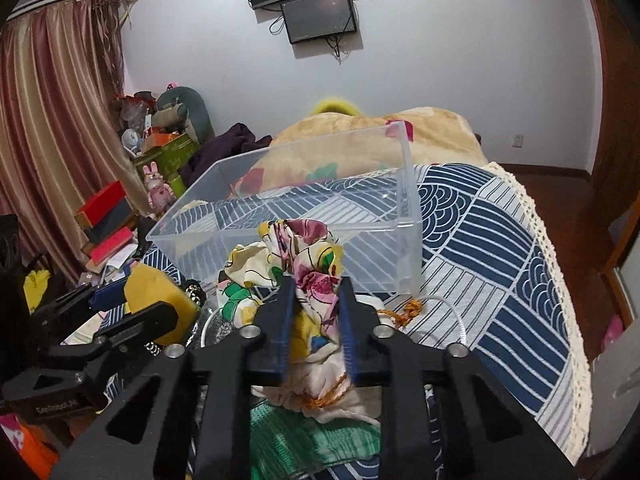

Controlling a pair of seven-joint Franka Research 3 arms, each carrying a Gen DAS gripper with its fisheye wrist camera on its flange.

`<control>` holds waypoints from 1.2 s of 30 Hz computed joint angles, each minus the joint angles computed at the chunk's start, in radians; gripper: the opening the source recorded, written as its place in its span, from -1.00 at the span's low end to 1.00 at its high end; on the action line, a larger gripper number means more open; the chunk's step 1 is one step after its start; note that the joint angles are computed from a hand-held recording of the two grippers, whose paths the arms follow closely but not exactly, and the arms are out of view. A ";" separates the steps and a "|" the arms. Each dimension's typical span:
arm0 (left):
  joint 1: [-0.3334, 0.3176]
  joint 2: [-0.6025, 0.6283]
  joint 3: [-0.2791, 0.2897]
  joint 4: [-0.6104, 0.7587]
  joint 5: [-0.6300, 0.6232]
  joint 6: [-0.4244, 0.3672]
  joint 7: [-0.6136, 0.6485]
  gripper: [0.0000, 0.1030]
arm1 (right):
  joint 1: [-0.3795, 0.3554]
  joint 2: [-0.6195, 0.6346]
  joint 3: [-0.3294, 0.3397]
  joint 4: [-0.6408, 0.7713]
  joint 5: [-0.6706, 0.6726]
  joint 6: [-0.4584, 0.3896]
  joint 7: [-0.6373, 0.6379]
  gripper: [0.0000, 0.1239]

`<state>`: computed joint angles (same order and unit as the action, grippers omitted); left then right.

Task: Organize soft objects
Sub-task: 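Grasp the yellow sponge with the left tool while the right tool grasps the floral cloth, then lower sponge and floral cloth into the clear box while both tools open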

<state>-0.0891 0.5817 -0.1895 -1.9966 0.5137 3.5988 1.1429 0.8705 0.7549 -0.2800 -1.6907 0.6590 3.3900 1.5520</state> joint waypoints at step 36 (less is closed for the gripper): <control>0.142 0.228 -0.247 0.541 -0.078 -0.590 0.230 0.23 | 0.166 0.266 -0.432 0.398 0.213 -0.373 -0.040 -0.80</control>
<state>0.0530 0.8093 -0.4365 -1.4556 0.4361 3.0084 1.3726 1.0360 1.0214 -0.7123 -1.2928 0.8717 3.0168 1.5118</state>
